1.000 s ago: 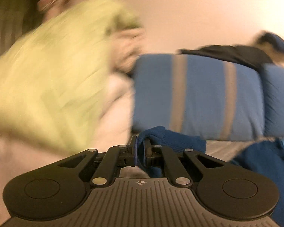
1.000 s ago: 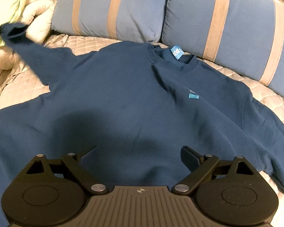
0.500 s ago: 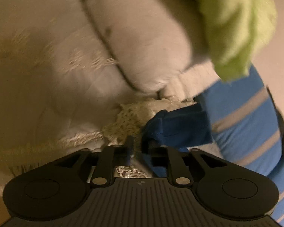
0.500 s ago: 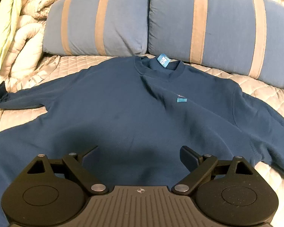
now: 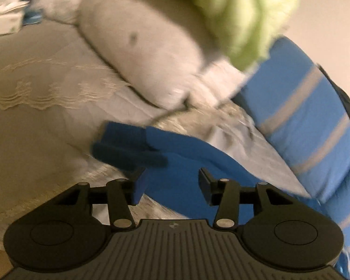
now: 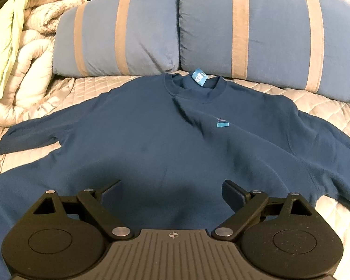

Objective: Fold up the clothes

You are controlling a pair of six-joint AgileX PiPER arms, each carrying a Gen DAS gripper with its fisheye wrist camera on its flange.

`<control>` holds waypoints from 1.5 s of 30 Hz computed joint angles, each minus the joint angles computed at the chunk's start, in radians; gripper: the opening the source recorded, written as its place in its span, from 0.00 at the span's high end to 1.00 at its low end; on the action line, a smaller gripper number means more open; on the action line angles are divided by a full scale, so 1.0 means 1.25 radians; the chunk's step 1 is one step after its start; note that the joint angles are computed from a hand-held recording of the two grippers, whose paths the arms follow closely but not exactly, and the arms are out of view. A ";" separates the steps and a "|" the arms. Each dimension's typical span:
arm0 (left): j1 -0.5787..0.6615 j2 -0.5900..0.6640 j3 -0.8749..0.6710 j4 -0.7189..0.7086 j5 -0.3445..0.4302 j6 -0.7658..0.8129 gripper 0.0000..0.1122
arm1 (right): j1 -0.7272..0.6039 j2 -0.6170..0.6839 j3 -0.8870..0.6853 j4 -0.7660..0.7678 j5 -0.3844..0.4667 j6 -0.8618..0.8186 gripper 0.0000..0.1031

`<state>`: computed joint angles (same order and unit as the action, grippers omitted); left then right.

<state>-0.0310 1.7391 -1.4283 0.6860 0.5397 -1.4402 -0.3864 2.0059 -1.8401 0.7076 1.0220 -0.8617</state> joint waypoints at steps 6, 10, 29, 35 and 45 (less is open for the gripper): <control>-0.110 -0.029 -0.028 -0.134 0.007 0.269 0.58 | -0.006 -0.003 0.005 0.005 -0.007 0.008 0.10; -0.216 -0.009 -0.079 -0.164 0.067 0.426 0.58 | -0.019 -0.013 0.024 0.031 -0.020 -0.002 0.10; -0.279 -0.067 0.003 -0.819 -0.021 1.000 0.58 | -0.050 -0.004 -0.062 0.022 0.011 0.037 0.11; -0.314 -0.065 -0.005 -0.844 0.001 1.018 0.59 | -0.104 -0.088 0.007 0.073 0.028 -0.035 0.10; -0.330 -0.040 -0.065 -0.802 0.097 1.000 0.67 | -0.319 -0.160 0.094 0.137 0.116 -0.122 0.08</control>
<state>-0.4439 1.6892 -1.5094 -0.3168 0.6613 -0.1898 -0.7851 1.8061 -1.7225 0.8787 1.1674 -1.0142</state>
